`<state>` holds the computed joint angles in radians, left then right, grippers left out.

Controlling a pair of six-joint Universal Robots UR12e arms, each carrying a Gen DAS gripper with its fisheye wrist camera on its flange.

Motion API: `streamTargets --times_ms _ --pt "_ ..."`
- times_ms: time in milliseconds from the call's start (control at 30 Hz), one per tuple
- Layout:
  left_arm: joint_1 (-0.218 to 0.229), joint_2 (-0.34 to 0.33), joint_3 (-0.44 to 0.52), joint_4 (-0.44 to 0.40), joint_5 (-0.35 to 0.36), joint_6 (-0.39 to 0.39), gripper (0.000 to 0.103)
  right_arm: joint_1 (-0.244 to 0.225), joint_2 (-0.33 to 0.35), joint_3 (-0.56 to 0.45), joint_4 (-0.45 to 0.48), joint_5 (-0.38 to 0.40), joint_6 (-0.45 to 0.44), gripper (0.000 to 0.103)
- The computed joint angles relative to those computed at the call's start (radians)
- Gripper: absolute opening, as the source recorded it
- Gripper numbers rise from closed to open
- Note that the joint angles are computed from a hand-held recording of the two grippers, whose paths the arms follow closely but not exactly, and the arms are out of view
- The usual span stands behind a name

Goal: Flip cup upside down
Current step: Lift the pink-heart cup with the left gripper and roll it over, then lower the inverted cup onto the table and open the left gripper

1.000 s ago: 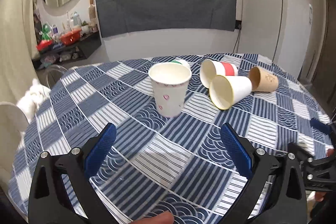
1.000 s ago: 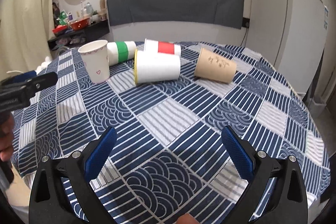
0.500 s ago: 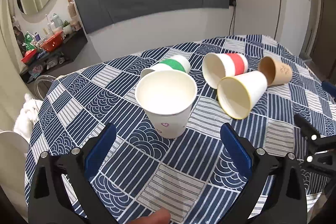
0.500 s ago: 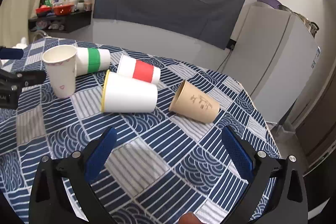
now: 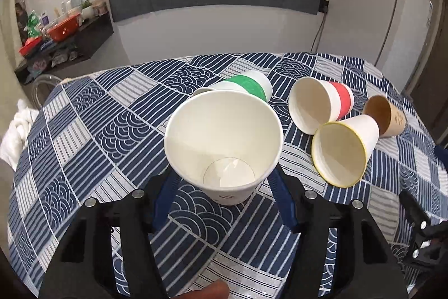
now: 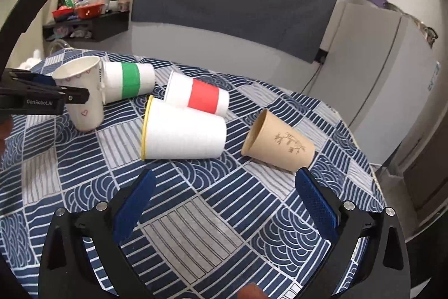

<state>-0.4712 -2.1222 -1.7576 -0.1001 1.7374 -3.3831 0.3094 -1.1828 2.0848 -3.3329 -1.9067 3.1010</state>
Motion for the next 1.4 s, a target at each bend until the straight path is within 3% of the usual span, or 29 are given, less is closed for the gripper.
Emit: streamTargets --times_ms 267,433,667,833,900,967,1033,1233,1400 --pt "0.035 0.066 -0.075 0.021 -0.233 -0.116 0.062 -0.048 -0.051 0.065 -0.004 0.139 0.078 0.095" --pt "0.069 0.091 -0.123 0.037 -0.490 -0.190 0.062 -0.076 -0.075 0.112 -0.038 0.222 0.105 0.095" --pt "0.100 0.059 -0.151 0.092 -0.760 -0.352 0.062 -0.124 -0.098 0.164 -0.098 0.390 0.130 0.095" --pt "0.111 0.018 -0.132 0.055 -0.897 -0.403 0.063 -0.155 -0.096 0.182 -0.132 0.507 0.168 0.095" --pt "0.119 0.002 -0.130 0.039 -0.955 -0.427 0.068 -0.163 -0.094 0.184 -0.132 0.547 0.172 0.095" --pt "0.123 -0.004 -0.136 0.041 -0.975 -0.455 0.097 -0.164 -0.091 0.184 -0.132 0.565 0.163 0.095" --pt "0.123 0.004 -0.148 0.043 -0.962 -0.460 0.097 -0.163 -0.085 0.182 -0.136 0.570 0.154 0.095" --pt "0.108 0.061 -0.182 0.024 -0.845 -0.351 0.097 -0.161 -0.073 0.176 -0.132 0.604 0.122 0.095" --pt "0.113 0.091 -0.218 0.019 -0.808 -0.275 0.097 -0.161 -0.070 0.174 -0.125 0.657 0.062 0.095"
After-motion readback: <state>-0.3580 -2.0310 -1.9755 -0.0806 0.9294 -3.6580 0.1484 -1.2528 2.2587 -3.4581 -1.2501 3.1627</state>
